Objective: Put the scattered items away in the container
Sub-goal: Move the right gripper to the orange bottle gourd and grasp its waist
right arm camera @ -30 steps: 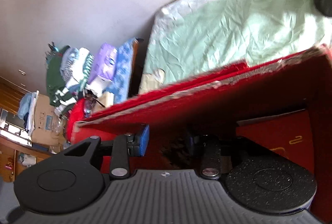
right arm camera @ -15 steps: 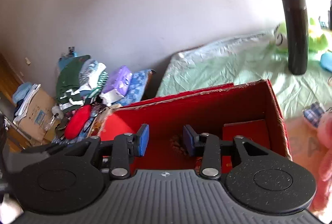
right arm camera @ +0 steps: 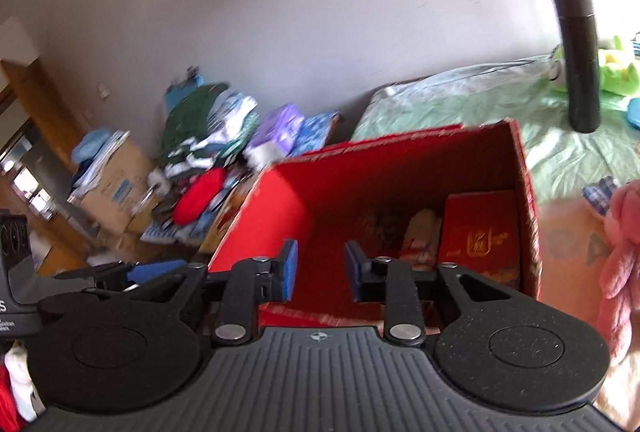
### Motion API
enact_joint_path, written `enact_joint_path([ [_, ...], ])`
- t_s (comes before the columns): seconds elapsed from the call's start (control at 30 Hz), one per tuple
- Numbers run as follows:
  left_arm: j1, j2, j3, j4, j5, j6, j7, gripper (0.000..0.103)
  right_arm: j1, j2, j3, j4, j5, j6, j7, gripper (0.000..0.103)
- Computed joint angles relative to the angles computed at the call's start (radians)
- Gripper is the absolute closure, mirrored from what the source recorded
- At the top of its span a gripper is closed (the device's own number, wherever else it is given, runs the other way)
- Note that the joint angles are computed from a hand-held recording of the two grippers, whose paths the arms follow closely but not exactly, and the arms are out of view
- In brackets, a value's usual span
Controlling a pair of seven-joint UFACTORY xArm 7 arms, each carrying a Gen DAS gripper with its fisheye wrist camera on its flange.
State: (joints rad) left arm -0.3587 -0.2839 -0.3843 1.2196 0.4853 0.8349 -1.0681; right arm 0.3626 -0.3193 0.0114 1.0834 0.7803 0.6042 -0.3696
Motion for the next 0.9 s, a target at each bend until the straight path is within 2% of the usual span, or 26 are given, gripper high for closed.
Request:
enact_joint_path([
  [0.13, -0.018, 0.007, -0.04, 0.014, 0.015, 0.027, -0.035, 0.005, 0.015, -0.047, -0.035, -0.037, 0.04, 0.078, -0.075, 0.077],
  [0.3, -0.071, 0.021, -0.053, 0.013, -0.034, 0.078, -0.077, 0.005, 0.009, -0.105, -0.057, -0.1, 0.058, 0.186, -0.111, 0.077],
  [0.43, -0.1, 0.016, -0.064, -0.013, -0.065, 0.118, -0.152, 0.006, -0.012, -0.118, -0.051, -0.134, 0.036, 0.257, -0.084, 0.077],
  [0.6, -0.139, 0.052, -0.082, -0.007, -0.055, 0.207, -0.217, 0.005, -0.039, -0.081, -0.059, -0.126, 0.057, 0.363, -0.012, 0.075],
  [0.9, -0.199, 0.109, -0.037, -0.064, -0.077, 0.161, -0.286, 0.008, -0.073, -0.033, -0.02, -0.108, 0.068, 0.445, 0.053, 0.072],
])
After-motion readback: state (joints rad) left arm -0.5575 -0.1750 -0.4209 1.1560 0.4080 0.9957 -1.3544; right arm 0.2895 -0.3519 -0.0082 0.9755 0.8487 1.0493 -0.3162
